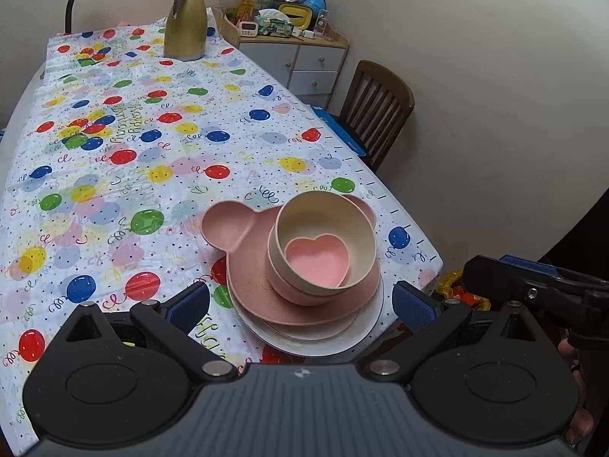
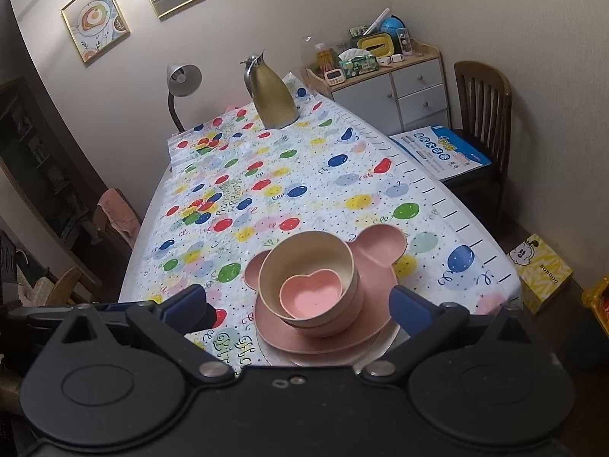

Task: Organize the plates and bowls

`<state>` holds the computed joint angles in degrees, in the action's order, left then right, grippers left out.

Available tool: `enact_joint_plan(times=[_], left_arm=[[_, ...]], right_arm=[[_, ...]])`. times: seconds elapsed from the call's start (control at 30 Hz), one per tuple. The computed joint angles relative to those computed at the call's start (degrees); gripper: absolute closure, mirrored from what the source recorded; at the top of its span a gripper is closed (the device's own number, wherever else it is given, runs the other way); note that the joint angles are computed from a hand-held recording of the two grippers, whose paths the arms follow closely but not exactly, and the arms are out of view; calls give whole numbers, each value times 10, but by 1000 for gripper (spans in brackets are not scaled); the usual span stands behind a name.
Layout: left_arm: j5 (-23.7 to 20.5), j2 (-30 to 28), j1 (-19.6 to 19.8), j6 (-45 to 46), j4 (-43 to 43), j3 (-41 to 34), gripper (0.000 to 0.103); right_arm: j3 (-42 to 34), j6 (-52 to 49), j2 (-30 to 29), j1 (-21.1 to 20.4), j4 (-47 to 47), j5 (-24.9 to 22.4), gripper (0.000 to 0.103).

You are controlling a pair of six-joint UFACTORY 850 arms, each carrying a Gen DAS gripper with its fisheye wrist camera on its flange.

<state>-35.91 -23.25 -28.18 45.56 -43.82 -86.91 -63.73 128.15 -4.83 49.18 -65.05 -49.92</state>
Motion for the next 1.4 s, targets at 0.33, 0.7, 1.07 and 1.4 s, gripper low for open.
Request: enact_joint_plan(times=[0.33, 0.7, 1.07, 1.4], left_arm=[[1, 1, 0, 5, -4, 2, 0], [4, 2, 2, 11, -9, 5, 0], [9, 4, 1, 11, -9, 8, 0], [9, 3, 2, 5, -8, 6, 0]], right_arm=[[-9, 5, -8, 9, -3, -19, 0], [-14, 9, -11, 11, -9, -17, 0], [-16, 9, -12, 11, -3, -21, 0], [-13, 11, -10, 11, 0, -23, 0]])
